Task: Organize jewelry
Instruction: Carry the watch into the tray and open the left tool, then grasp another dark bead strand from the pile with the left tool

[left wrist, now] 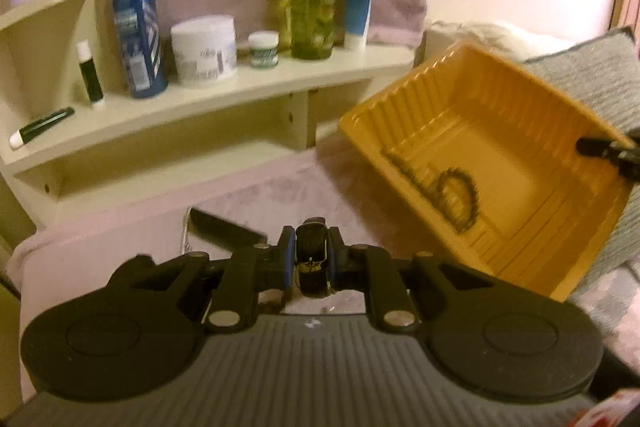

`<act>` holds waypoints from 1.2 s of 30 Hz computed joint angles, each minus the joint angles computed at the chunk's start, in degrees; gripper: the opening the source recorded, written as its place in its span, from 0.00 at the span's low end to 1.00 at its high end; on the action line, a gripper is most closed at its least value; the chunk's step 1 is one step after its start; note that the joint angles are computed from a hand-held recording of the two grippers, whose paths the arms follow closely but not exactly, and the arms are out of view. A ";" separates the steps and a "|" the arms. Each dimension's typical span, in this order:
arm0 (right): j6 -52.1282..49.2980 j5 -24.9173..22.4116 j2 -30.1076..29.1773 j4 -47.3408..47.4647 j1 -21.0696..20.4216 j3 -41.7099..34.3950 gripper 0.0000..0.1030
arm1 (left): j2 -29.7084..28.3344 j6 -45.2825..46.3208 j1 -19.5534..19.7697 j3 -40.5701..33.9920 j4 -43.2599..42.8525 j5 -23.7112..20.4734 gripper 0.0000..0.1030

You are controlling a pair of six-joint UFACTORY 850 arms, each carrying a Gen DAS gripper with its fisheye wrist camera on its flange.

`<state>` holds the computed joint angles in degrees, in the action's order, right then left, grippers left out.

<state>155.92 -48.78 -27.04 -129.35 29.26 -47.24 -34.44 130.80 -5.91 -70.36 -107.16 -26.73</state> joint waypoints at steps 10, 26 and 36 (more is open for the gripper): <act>-0.82 -0.34 -0.12 -0.41 -0.07 -0.28 0.04 | 2.54 -3.87 -1.56 0.43 2.74 -5.93 0.14; -0.58 -0.47 0.02 -0.56 -0.03 0.00 0.04 | 1.72 -3.04 -6.82 3.60 1.76 -9.19 0.15; 0.04 -0.19 0.16 -1.27 -0.13 0.27 0.04 | 3.76 2.26 -2.64 5.96 -5.54 -5.96 0.21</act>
